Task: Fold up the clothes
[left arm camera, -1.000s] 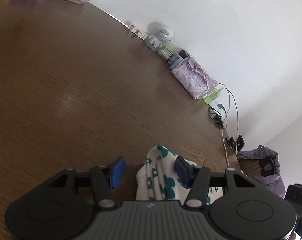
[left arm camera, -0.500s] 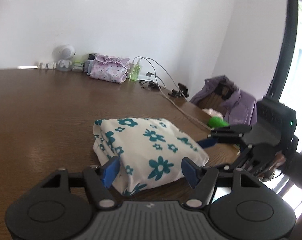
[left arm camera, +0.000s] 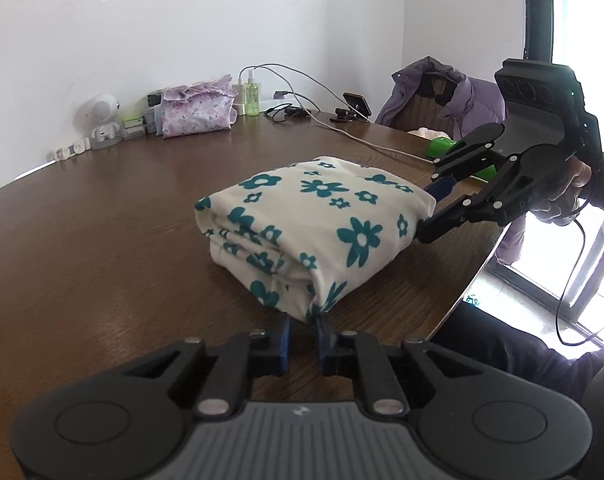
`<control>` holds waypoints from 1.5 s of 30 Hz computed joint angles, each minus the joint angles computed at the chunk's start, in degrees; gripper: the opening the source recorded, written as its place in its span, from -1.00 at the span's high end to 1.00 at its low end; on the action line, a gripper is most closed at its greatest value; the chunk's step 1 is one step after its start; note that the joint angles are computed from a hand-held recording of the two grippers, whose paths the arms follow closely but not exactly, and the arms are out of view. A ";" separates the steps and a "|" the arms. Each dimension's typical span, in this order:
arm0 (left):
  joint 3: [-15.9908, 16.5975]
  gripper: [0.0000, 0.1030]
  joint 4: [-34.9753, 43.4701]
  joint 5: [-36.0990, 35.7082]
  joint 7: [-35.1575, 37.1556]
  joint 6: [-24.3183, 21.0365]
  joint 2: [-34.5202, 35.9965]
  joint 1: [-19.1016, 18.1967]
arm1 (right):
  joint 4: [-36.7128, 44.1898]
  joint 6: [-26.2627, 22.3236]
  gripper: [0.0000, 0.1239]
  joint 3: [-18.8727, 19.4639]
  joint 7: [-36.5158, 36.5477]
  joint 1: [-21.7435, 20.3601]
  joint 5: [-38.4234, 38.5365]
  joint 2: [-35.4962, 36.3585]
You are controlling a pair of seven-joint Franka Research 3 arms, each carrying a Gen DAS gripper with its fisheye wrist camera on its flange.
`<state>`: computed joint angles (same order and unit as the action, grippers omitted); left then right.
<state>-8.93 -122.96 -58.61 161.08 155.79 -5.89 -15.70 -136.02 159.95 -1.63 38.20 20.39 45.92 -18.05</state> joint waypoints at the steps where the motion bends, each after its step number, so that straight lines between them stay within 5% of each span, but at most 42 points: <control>1: 0.08 0.78 -0.24 0.86 -2.31 0.44 -0.21 0.42 | -0.35 -0.23 0.51 0.08 0.96 -0.62 -0.69 -0.59; 4: 1.06 0.75 0.30 0.32 -8.91 -0.65 -0.72 1.27 | -1.74 0.13 0.91 -0.66 2.97 -1.34 -0.27 -2.79; 6: 2.23 0.43 1.70 -6.75 -9.22 -3.06 -0.85 1.21 | -2.16 0.64 0.91 -2.15 3.10 -0.50 2.70 -3.85; 7: 1.95 -0.03 2.68 -9.07 -12.09 -2.86 -0.37 1.31 | -1.94 1.16 0.90 -3.15 2.65 0.40 5.35 -3.85; 8: 1.46 -0.33 3.83 -10.01 -16.14 -2.73 0.36 1.48 | -1.59 1.57 0.87 -3.99 2.28 1.12 8.04 -3.74; 12: -0.48 -0.38 8.24 -7.83 -32.24 -4.27 3.65 2.52 | 1.94 0.50 0.32 -5.54 3.58 1.65 17.68 -0.84; 15: -2.14 -0.29 9.55 -1.49 -41.87 -2.27 5.14 2.59 | 4.10 -3.21 0.33 -5.24 4.27 0.59 22.37 1.35; 17: -2.72 0.26 10.37 3.24 -46.87 -2.23 6.23 2.73 | 4.85 -2.97 0.42 -3.77 4.76 -0.34 24.07 2.70; 19: -2.95 0.41 11.63 0.92 -47.13 -3.41 7.51 3.36 | 5.60 -2.70 0.70 -2.78 4.03 -1.18 26.60 3.75; 23: -3.70 0.84 12.88 0.00 -47.83 -2.66 9.07 4.56 | 7.00 -2.40 0.86 -1.28 3.49 -2.64 30.31 5.49; 27: -3.92 0.82 14.72 -3.94 -45.44 -6.81 10.28 6.64 | 7.91 -2.67 0.87 -0.51 3.55 -3.78 33.00 6.24; 29: -4.11 0.65 16.07 -4.16 -44.96 -7.25 10.97 7.07 | 8.43 -2.63 0.74 -0.17 4.91 -4.39 32.72 6.74; 31: -4.41 0.35 18.52 -1.72 -47.16 -6.19 12.79 7.01 | 9.36 -2.76 0.37 -0.09 5.07 -4.76 33.53 7.67; 33: -5.03 0.35 21.84 0.73 -48.98 -6.57 15.33 7.30 | 10.94 -3.35 0.37 0.01 4.96 -5.13 34.85 9.40; 34: -5.39 0.44 23.23 1.53 -50.77 -6.86 16.64 7.57 | 11.74 -3.69 0.39 0.14 5.05 -5.38 35.36 10.27; 35: -5.78 0.82 24.57 2.32 -52.74 -7.11 17.93 7.86 | 12.53 -4.24 0.46 0.32 5.54 -5.68 35.23 11.12; 37: -7.41 0.87 24.46 -1.37 -52.59 -6.47 18.66 9.43 | 13.22 -4.44 0.89 0.90 6.13 -6.18 34.65 11.90; 45: -8.60 0.91 18.89 -21.81 -42.01 -4.61 16.62 11.38 | 11.70 -2.66 0.95 1.87 6.19 -6.32 39.16 11.03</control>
